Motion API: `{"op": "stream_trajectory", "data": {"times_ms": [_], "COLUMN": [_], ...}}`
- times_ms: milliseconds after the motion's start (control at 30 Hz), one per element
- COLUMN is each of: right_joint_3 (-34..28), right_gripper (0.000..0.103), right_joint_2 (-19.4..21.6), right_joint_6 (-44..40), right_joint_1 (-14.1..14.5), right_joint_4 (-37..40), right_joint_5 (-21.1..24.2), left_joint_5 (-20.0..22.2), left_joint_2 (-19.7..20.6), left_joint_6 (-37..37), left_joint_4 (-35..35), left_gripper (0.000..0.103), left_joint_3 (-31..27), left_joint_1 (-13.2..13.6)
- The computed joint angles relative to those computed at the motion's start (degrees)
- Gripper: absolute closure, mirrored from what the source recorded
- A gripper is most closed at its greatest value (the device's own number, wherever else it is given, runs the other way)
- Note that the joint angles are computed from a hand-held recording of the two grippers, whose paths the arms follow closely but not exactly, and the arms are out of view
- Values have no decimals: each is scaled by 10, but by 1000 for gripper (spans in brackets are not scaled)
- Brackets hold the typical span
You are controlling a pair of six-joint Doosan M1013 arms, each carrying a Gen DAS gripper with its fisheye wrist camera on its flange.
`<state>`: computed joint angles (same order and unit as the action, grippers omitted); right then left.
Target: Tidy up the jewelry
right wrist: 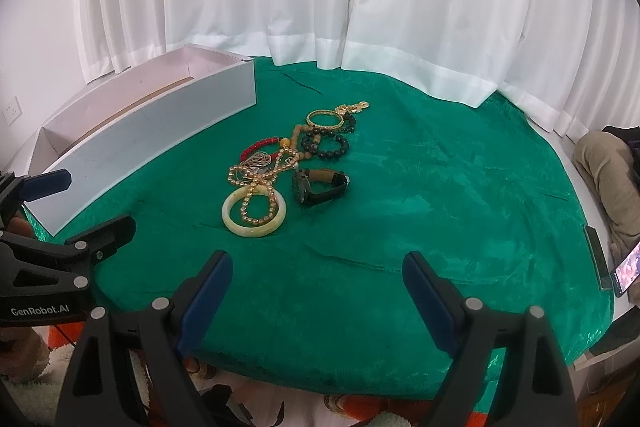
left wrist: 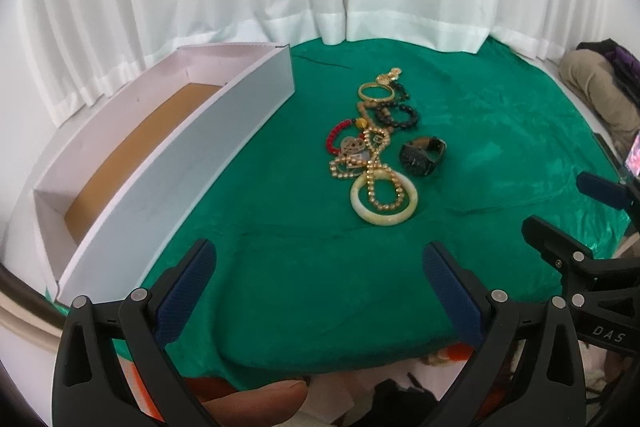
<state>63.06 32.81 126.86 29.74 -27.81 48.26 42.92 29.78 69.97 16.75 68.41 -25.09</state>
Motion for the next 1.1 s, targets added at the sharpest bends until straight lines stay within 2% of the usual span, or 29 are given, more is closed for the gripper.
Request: {"op": "stream_trajectory", "data": {"times_ms": [633, 933, 1100], "right_joint_3": [-5, -4, 0], "right_gripper": [14, 14, 14], "right_joint_2": [3, 3, 1], "right_joint_6": [-5, -6, -2], "right_joint_1": [0, -1, -1], "right_joint_4": [2, 4, 4], "right_joint_5": [5, 4, 3], "left_joint_5": [1, 13, 28], "left_joint_2": [-1, 3, 8], "left_joint_6": [-4, 1, 12], "left_joint_4": [12, 22, 4], "left_gripper": [0, 0, 0], "left_joint_3": [1, -1, -7], "left_joint_1": [-2, -4, -2]}}
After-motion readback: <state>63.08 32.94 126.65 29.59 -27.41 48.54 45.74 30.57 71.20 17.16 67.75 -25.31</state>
